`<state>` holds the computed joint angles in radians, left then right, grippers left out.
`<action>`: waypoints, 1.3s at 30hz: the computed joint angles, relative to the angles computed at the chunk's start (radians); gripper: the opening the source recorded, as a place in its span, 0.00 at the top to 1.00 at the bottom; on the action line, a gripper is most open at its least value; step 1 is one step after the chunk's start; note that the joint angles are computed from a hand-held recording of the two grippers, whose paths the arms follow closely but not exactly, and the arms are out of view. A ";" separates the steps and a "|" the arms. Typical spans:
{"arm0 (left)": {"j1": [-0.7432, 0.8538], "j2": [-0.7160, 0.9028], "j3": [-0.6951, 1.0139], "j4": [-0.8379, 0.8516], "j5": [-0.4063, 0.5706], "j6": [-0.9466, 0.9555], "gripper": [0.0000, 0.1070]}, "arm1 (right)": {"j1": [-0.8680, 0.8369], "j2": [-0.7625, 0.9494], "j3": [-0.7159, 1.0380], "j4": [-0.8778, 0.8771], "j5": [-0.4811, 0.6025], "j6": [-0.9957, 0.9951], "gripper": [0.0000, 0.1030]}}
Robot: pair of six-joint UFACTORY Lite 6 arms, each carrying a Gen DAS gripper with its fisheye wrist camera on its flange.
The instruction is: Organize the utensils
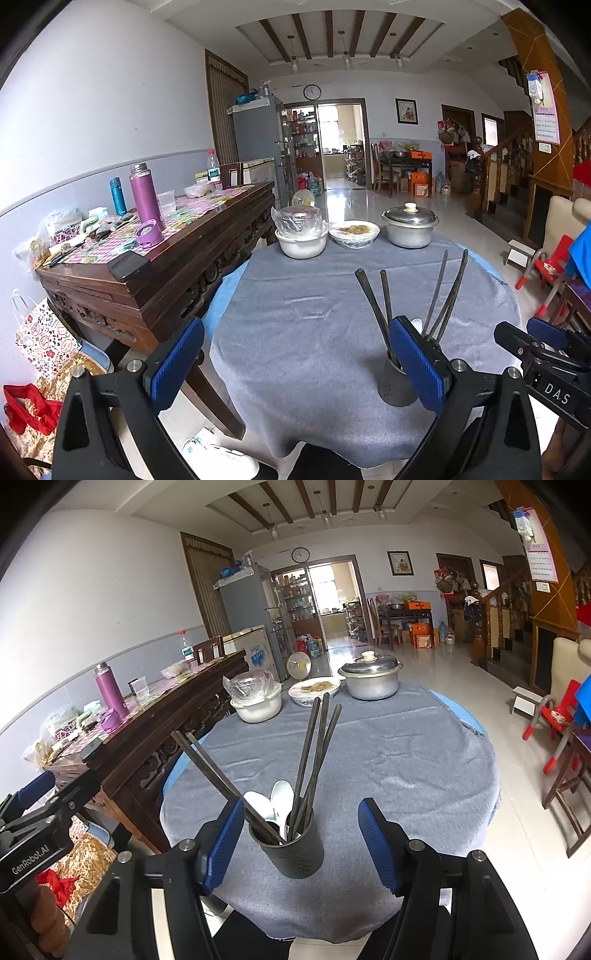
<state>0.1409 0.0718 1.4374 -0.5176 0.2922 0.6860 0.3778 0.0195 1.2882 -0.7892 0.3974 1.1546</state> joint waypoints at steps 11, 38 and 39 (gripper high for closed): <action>0.000 -0.005 -0.007 0.008 -0.008 -0.012 0.07 | 0.001 0.001 0.002 0.003 0.000 -0.003 0.34; 0.005 -0.007 -0.017 -0.025 -0.006 0.010 0.07 | 0.027 -0.010 0.015 0.017 0.028 -0.022 0.34; 0.003 -0.009 -0.021 -0.022 -0.011 0.008 0.07 | 0.027 -0.010 0.015 0.016 0.029 -0.021 0.34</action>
